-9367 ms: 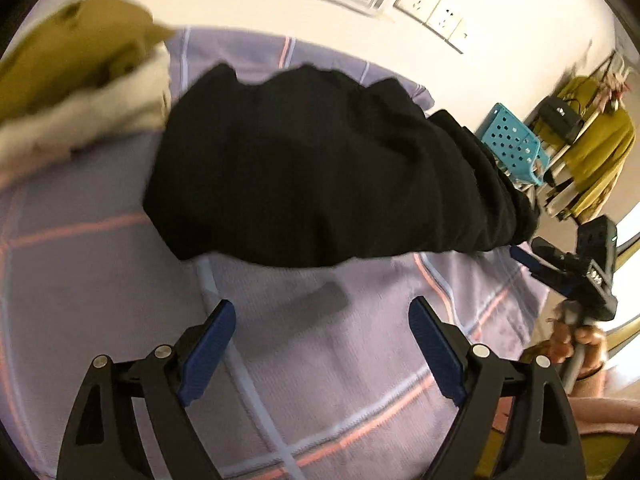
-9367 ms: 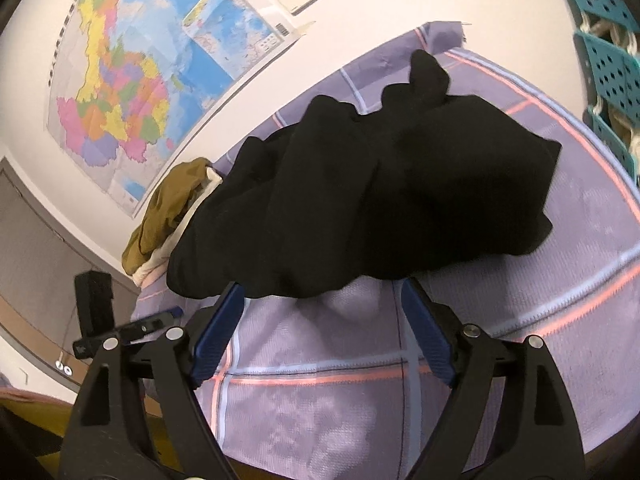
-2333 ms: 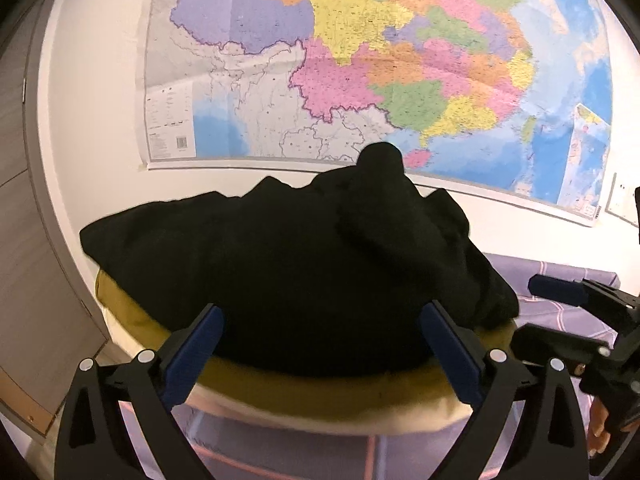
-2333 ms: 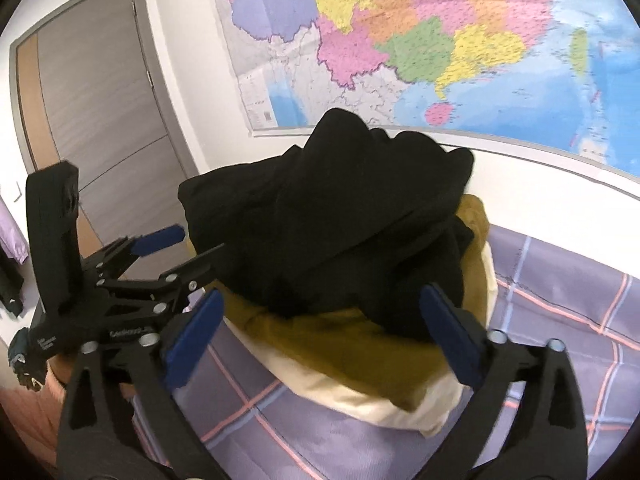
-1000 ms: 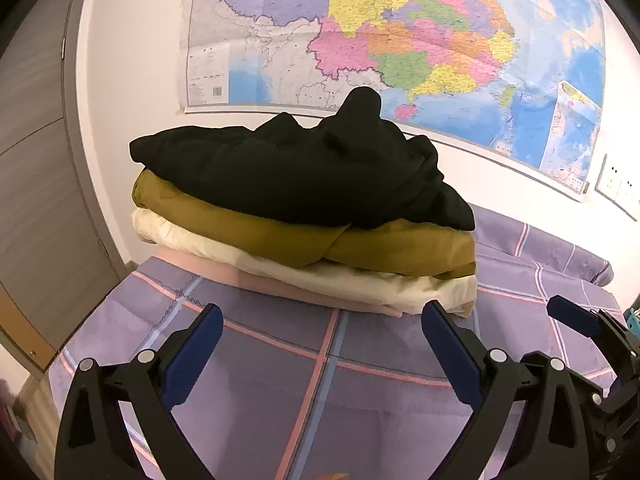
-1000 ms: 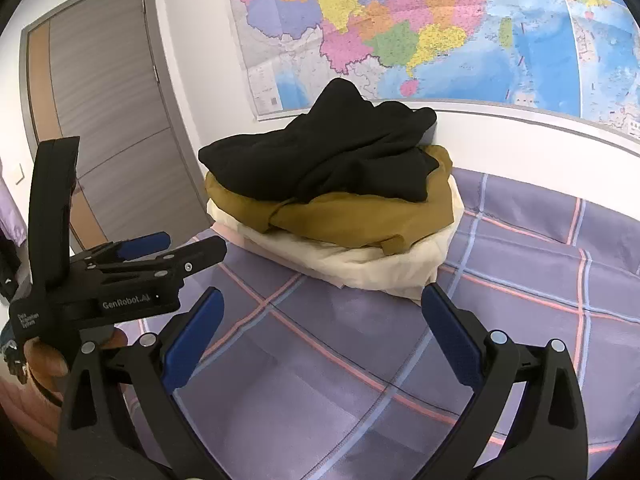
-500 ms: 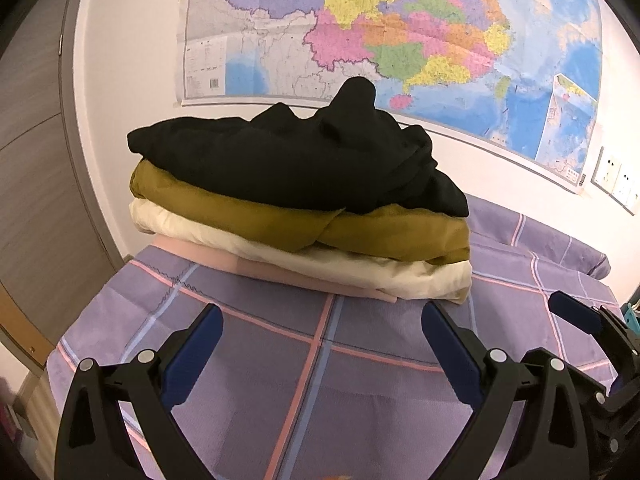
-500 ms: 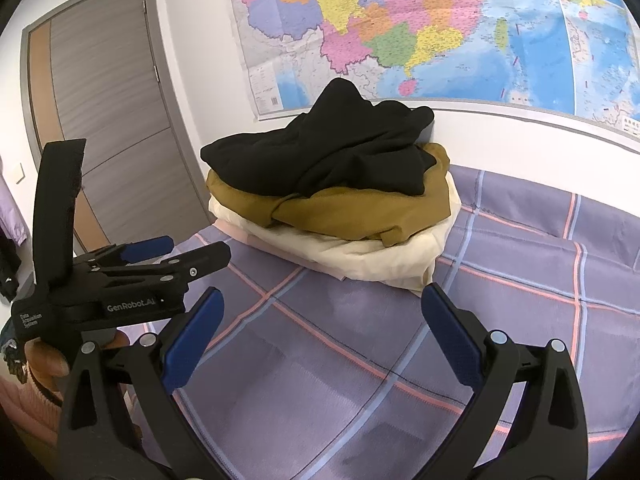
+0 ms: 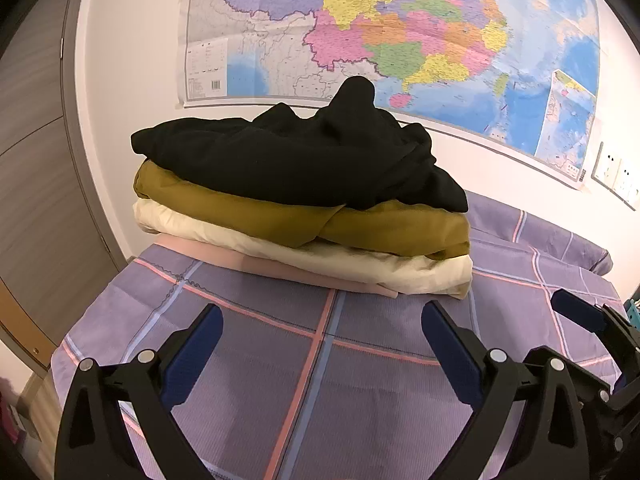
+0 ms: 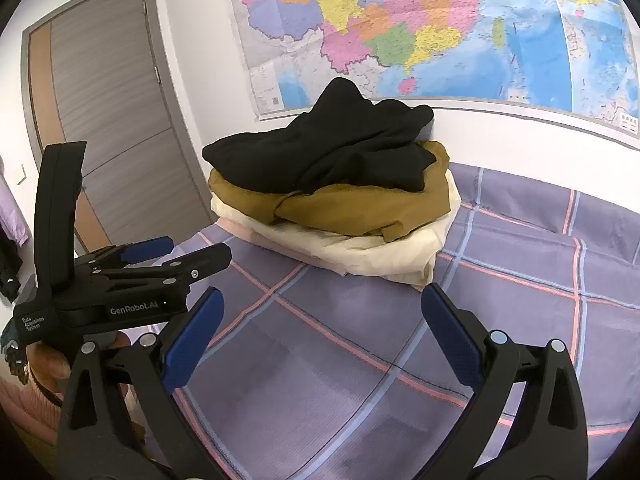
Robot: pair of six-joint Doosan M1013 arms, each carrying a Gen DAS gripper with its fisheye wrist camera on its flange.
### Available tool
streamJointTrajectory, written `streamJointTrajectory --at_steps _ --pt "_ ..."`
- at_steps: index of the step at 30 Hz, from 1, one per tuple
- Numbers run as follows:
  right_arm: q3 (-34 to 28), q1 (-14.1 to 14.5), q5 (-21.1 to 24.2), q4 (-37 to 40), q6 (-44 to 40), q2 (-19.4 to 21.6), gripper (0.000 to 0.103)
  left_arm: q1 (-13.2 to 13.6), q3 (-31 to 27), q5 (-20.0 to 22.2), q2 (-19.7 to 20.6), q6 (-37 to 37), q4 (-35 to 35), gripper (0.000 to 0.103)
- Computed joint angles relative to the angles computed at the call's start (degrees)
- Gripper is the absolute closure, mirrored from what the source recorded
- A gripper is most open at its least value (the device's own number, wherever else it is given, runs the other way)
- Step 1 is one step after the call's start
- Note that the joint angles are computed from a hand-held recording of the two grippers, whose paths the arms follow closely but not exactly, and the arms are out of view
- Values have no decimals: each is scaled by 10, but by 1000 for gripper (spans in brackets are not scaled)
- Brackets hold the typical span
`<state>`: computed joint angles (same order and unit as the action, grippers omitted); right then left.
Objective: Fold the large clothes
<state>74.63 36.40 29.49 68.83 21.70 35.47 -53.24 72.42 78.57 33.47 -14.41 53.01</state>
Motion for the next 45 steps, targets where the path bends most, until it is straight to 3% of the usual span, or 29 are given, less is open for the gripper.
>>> streamJointTrajectory --at_steps 45 --pt "39 -4 1 38 -41 -19 5 -21 -11 28 14 -1 21 7"
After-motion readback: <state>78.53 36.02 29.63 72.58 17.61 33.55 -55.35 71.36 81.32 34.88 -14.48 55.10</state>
